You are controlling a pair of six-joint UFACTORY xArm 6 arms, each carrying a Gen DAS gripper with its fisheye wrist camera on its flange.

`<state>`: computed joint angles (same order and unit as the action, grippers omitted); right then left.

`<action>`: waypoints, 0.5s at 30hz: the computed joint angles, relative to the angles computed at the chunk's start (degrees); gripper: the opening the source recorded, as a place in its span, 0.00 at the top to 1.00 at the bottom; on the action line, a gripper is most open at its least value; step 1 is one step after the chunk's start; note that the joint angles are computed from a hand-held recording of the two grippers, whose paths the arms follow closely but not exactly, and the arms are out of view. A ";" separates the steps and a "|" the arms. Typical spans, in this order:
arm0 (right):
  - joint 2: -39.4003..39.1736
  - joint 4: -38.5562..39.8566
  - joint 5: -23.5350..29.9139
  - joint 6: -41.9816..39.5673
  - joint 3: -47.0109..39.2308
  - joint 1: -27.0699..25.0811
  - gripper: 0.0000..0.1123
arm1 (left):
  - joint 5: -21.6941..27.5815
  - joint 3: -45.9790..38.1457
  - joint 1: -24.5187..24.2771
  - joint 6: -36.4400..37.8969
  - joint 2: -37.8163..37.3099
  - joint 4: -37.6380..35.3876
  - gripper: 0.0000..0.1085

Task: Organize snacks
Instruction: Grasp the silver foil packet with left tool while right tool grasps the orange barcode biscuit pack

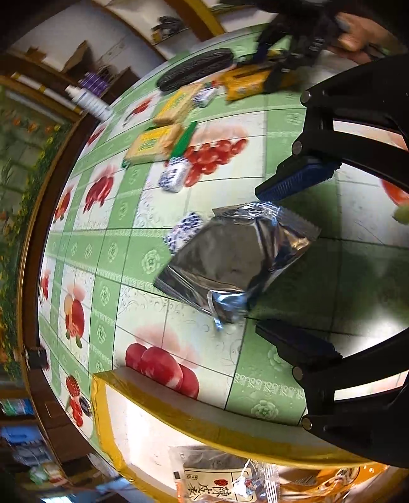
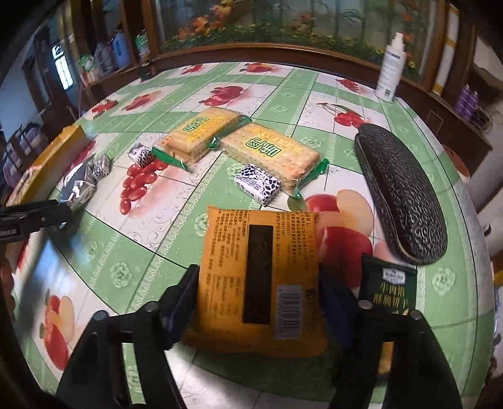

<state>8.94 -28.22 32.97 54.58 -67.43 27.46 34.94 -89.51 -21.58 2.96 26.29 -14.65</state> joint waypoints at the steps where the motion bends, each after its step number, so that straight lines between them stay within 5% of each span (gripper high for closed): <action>1: -0.06 -0.74 -0.25 1.15 0.19 0.33 0.33 | -0.08 -0.85 -0.29 -2.75 0.65 2.16 0.28; 7: 2.23 -4.19 2.43 2.70 -2.47 2.37 0.17 | 0.90 -6.05 -1.05 -10.28 4.05 8.23 0.26; 15: 3.12 -3.15 2.37 2.18 -3.45 2.19 0.14 | -4.05 -6.11 -0.98 -14.44 4.39 22.96 0.26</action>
<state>12.06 -31.36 35.35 56.76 -70.88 29.65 30.90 -95.62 -22.55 -11.47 30.67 8.31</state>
